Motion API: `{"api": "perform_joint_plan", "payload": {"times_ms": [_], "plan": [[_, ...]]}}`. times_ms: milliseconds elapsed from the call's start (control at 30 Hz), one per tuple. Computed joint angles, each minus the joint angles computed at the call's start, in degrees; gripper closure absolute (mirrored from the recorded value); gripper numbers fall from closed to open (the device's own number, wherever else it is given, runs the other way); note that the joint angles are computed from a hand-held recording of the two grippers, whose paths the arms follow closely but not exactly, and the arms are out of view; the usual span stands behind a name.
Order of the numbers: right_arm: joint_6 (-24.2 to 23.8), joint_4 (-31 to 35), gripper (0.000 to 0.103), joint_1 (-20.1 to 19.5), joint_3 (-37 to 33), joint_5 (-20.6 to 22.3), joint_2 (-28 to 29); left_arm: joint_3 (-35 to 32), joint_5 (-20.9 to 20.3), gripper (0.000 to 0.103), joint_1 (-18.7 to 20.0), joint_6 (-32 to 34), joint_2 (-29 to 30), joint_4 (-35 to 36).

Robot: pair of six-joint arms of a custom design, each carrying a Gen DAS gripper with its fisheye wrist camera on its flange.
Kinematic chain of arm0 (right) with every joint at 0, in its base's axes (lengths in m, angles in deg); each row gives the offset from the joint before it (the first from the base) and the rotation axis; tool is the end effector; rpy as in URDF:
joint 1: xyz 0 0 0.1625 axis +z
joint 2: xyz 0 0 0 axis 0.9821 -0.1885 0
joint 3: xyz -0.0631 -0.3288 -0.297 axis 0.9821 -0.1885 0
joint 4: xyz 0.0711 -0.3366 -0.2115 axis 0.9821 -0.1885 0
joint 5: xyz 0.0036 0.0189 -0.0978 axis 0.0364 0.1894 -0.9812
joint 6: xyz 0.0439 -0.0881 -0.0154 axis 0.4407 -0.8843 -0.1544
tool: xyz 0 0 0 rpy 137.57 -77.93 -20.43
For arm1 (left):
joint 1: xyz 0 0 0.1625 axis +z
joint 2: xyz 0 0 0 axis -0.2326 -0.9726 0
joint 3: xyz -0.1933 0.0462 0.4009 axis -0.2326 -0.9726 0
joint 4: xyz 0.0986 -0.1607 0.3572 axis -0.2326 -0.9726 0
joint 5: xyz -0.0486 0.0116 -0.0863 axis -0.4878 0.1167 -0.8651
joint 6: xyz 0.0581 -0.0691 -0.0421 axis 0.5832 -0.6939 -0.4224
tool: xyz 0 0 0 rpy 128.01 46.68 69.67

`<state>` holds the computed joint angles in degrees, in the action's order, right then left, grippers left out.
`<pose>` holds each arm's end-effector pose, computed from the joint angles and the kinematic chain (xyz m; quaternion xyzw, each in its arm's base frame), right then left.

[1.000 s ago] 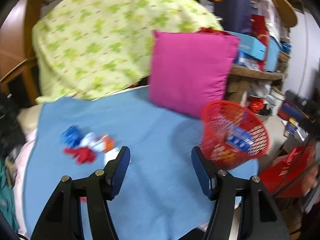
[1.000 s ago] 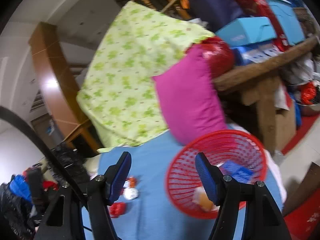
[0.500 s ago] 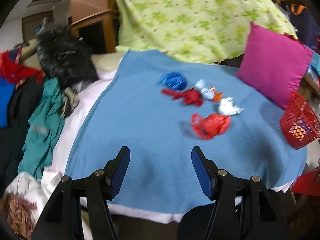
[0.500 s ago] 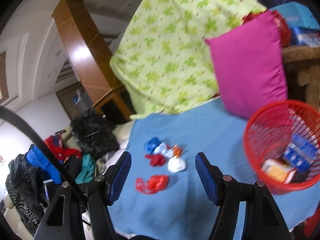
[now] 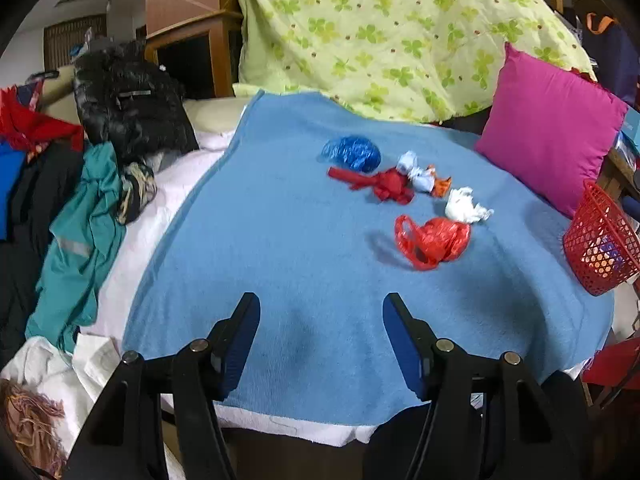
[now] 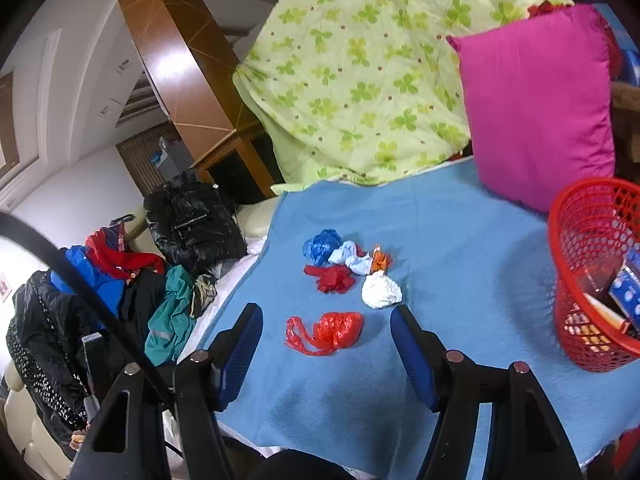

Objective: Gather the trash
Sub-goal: 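Grasp the white tissue with the right gripper, then grasp the red plastic bag with the left gripper while the right holds the tissue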

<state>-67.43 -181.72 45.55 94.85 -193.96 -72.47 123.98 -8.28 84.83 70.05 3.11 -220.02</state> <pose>0.4461 -0.5461 0.1275 -0.0183 -0.8161 0.5452 0.1908 -0.0641 -0.7367 0.4212 0.3618 0.8666 -0.2483 0.2376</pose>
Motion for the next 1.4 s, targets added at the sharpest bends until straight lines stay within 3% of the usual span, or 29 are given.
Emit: {"api": "perform_joint_plan", "payload": {"times_ms": [233, 333, 733, 767, 800, 833, 967, 1200, 1400], "plan": [[5.9, 7.4, 0.033, -5.7, -2.7, 3.9, 0.4, -3.2, -0.8, 0.038, 0.5, -1.3, 2.7, 2.8], [6.2, 10.6, 0.033, -8.3, -5.5, 4.7, 1.5, -4.1, -1.7, 0.038, 0.4, -0.4, 3.9, 3.4], [8.1, 32.5, 0.034, -17.6, -26.4, 10.4, 10.4, -11.2, -0.7, 0.038, 1.6, -0.8, 8.7, 8.1], [8.9, 34.7, 0.040, -17.9, -27.8, 10.1, 11.1, -11.8, -0.7, 0.038, 1.6, -0.8, 9.0, 8.4], [10.4, 38.5, 0.055, -18.2, -29.5, 9.7, 11.7, -12.7, -0.7, 0.038, 1.7, -0.8, 9.5, 9.0], [11.3, 40.7, 0.060, -18.6, -30.3, 9.2, 12.2, -13.5, -0.9, 0.038, 1.8, -0.7, 9.9, 9.7], [11.3, 36.0, 0.067, -18.4, -25.8, 10.2, 10.3, -16.1, -3.2, 0.038, 1.5, 0.4, 11.5, 12.9], [12.4, 22.8, 0.068, -16.6, -11.5, 9.9, 3.4, -19.6, -8.8, 0.038, -0.4, 0.9, 15.5, 18.2], [11.3, 12.4, 0.068, -14.3, -2.6, 8.2, 0.0, -20.7, -11.4, 0.029, -2.4, 1.1, 18.7, 19.1]]}}
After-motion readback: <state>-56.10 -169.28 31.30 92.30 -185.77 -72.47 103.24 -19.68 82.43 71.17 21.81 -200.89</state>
